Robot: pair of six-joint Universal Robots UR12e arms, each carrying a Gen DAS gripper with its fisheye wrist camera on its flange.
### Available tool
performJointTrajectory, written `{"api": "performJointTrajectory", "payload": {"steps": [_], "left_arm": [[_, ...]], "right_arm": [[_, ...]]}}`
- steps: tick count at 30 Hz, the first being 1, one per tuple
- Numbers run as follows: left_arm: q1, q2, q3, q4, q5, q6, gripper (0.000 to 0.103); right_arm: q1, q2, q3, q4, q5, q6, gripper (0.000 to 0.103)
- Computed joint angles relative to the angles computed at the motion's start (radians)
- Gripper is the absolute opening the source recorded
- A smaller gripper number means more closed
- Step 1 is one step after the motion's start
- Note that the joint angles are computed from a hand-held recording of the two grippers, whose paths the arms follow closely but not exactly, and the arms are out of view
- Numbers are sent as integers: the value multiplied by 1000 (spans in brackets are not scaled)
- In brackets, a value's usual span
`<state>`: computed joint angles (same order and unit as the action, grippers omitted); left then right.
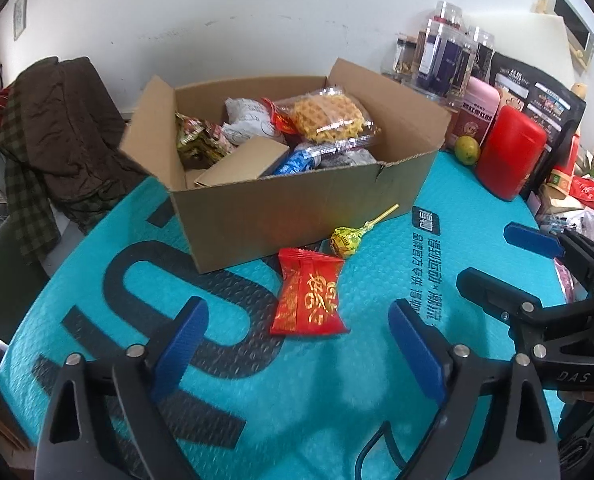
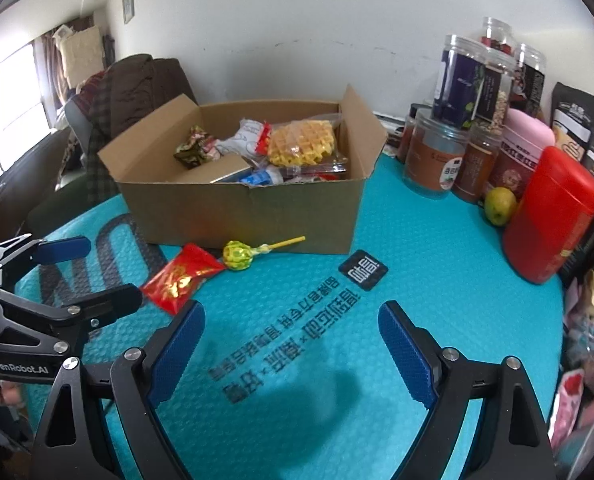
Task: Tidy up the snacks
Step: 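Move both tools back from the box toward the red packet and lollipop, then grasp the red-gold candy packet with the left tool while the right tool grasps the yellow lollipop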
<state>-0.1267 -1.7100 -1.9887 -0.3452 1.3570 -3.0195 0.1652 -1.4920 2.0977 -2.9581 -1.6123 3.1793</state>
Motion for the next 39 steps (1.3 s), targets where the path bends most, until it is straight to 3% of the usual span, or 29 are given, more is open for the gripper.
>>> {"api": "performJointTrajectory", "payload": {"steps": [5, 9, 12, 13, 15, 19, 26, 31, 34, 39], "left_arm": [[0, -40, 35, -50, -15, 1, 82], [0, -60, 52, -85, -20, 8, 62], [-10, -73, 61, -100, 8, 32, 57], [-10, -77, 64, -108, 10, 36, 48], [-9, -79, 60, -92, 12, 40, 40], [11, -70, 51, -96, -17, 12, 39], [40, -49, 17, -51, 38, -71, 39], [53, -48, 12, -43, 41, -84, 39], [62, -47, 10, -47, 24, -90, 39], [69, -44, 4, -42, 13, -88, 39]], "right_arm": [[-12, 25, -21, 14, 19, -11, 90], [-21, 44, -38, 26, 40, -11, 90], [-30, 61, -53, 31, 67, -10, 90], [-30, 66, -57, 32, 72, -10, 90], [-31, 78, -67, 33, 84, -17, 90], [-25, 103, -87, 21, 97, -32, 90], [9, 154, -121, -10, 33, -62, 90], [33, 184, -149, 11, 2, -103, 90], [55, 200, -164, 9, -76, -117, 90], [58, 207, -170, 5, -88, -111, 91]]}}
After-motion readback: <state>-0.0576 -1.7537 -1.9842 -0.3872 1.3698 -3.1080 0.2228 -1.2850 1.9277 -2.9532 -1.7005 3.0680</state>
